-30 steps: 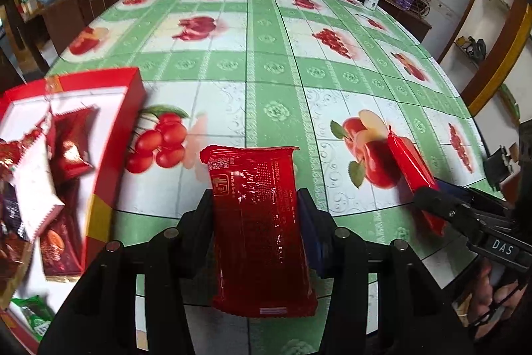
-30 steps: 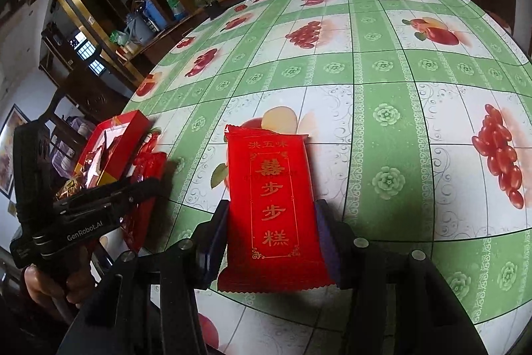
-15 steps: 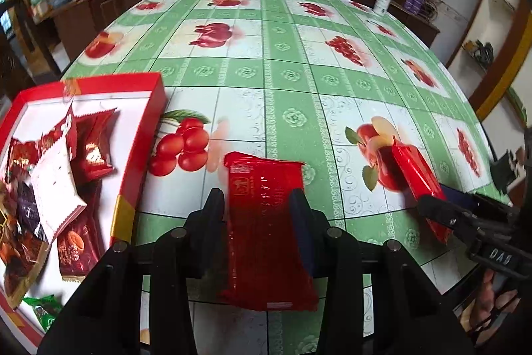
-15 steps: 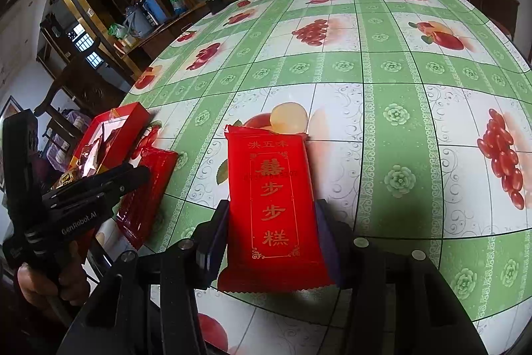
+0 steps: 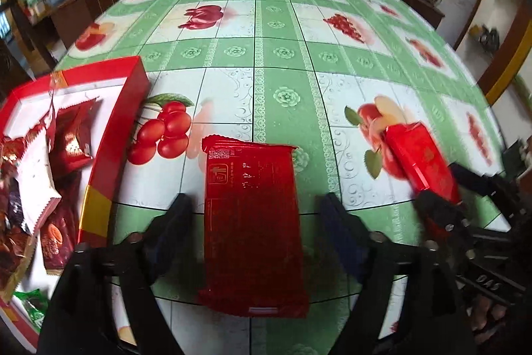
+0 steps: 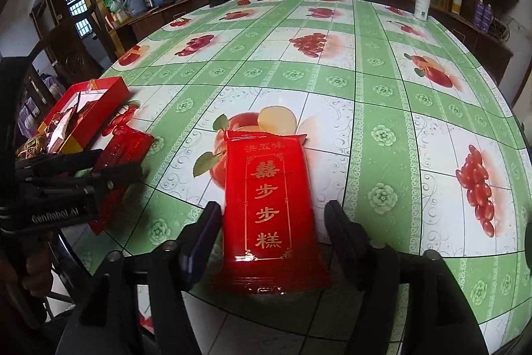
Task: Organize snacks
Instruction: 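Lift both red packets and carry them toward the tray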
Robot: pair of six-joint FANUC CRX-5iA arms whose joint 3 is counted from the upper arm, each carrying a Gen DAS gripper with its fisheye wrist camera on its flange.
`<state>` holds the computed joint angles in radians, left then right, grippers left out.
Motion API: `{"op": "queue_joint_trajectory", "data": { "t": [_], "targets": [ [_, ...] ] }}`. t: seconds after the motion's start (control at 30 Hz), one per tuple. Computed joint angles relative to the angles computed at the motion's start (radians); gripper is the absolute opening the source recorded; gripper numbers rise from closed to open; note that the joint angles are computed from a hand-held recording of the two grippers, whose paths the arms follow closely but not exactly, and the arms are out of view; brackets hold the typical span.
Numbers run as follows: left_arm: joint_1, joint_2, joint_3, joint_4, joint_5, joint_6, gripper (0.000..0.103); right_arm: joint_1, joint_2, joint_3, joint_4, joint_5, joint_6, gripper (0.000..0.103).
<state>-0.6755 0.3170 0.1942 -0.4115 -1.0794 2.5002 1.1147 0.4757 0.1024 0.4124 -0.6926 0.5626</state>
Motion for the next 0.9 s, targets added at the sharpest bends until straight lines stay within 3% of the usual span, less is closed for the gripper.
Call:
{"op": "queue_joint_trajectory", "data": {
  "t": [0.3, 0.33, 0.4, 0.47, 0.53, 0.6, 0.63, 0.9],
  "targets": [
    [-0.03, 0.004, 0.003, -0.08, -0.003, 0.034, 0.083, 0.005, 0.01, -0.003, 0.043, -0.012, -0.009, 0.076],
    [-0.032, 0.001, 0.001, -0.083, 0.002, 0.032, 0.08, 0.007, 0.014, 0.002, 0.045, -0.021, -0.006, 0.076],
    [-0.039, -0.003, -0.001, -0.092, 0.011, 0.024, 0.06, 0.013, 0.025, 0.015, 0.059, -0.047, -0.002, 0.076],
    [-0.039, -0.008, -0.005, -0.091, 0.019, 0.014, 0.052, 0.018, 0.031, 0.02, 0.075, -0.058, -0.012, 0.075],
    [-0.04, -0.01, -0.006, -0.091, 0.022, 0.005, 0.049, 0.02, 0.034, 0.022, 0.081, -0.063, -0.023, 0.073],
    [-0.042, -0.011, -0.006, -0.095, 0.023, 0.002, 0.046, 0.021, 0.032, 0.019, 0.088, -0.06, -0.024, 0.056],
    [-0.043, -0.011, -0.006, -0.096, 0.023, 0.001, 0.046, 0.022, 0.031, 0.021, 0.083, -0.057, -0.016, 0.052],
    [-0.036, -0.029, -0.03, -0.077, 0.042, 0.005, 0.045, 0.018, 0.019, 0.011, 0.065, -0.023, -0.016, 0.051]
  ]
}}
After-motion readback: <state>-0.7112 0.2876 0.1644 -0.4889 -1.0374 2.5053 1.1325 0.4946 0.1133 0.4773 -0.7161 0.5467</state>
